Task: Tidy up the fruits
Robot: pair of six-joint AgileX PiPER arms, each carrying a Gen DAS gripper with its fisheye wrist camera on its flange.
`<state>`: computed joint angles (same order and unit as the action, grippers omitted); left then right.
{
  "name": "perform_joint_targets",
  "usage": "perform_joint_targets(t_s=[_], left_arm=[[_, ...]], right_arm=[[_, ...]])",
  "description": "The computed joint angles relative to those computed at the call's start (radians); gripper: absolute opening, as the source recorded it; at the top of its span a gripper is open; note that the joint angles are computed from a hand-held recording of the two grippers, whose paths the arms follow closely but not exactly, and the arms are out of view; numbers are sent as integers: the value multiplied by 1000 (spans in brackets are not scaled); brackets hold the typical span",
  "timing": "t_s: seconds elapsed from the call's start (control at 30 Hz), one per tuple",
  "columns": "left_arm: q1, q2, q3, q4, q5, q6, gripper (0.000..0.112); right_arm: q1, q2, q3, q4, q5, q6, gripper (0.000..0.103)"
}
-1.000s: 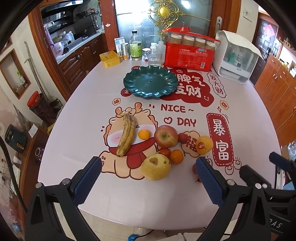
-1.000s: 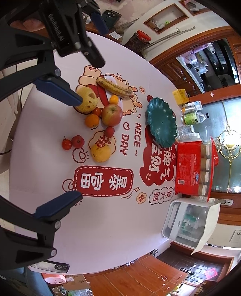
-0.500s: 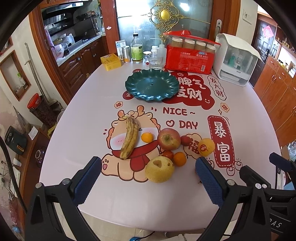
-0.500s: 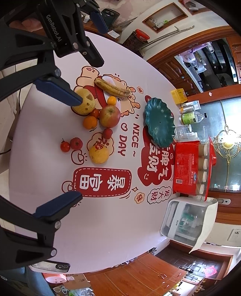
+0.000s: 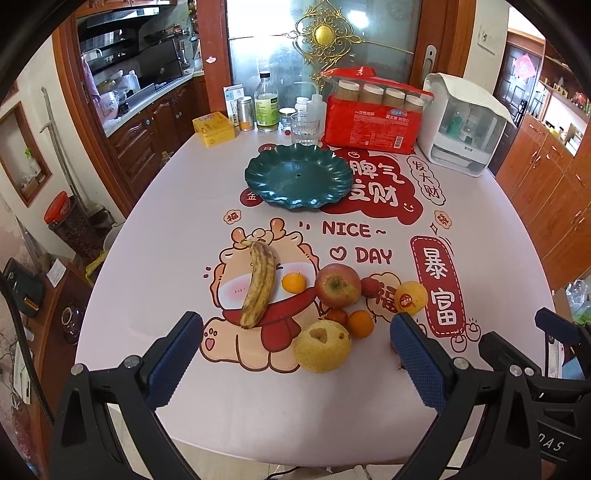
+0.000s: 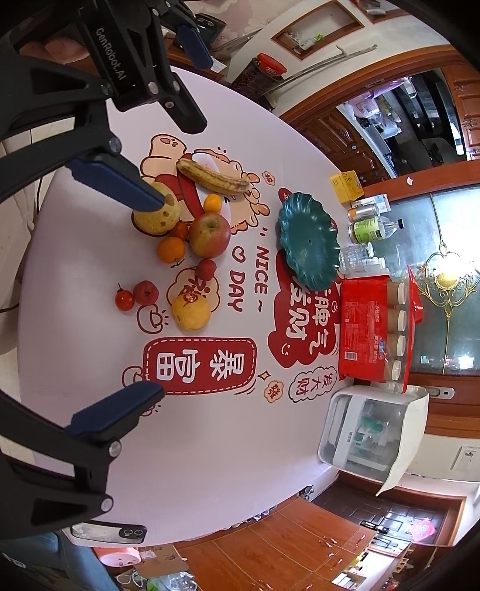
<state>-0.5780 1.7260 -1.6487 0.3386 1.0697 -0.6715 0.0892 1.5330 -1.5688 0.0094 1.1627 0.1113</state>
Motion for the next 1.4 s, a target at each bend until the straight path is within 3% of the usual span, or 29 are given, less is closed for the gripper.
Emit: perform_joint_targets(t_s=[0.33, 0.83, 1.13, 1.33, 1.4], left_arm=[[64, -10, 45, -96, -72, 112, 101], [158, 147, -14, -240, -46, 214, 101], [216, 241, 7, -334, -63, 324, 101], [234, 321, -20, -457, -62, 402, 101], [229, 348, -44, -476, -46, 416, 101]], right_arm=[[23, -5, 27, -18, 0, 71, 93], [-22, 111, 56, 13, 7, 20, 92], [-65, 242, 44, 69, -2, -107, 87], [-88, 334, 46, 134, -16, -187, 78], [-94, 362, 38, 153, -9, -207, 71]])
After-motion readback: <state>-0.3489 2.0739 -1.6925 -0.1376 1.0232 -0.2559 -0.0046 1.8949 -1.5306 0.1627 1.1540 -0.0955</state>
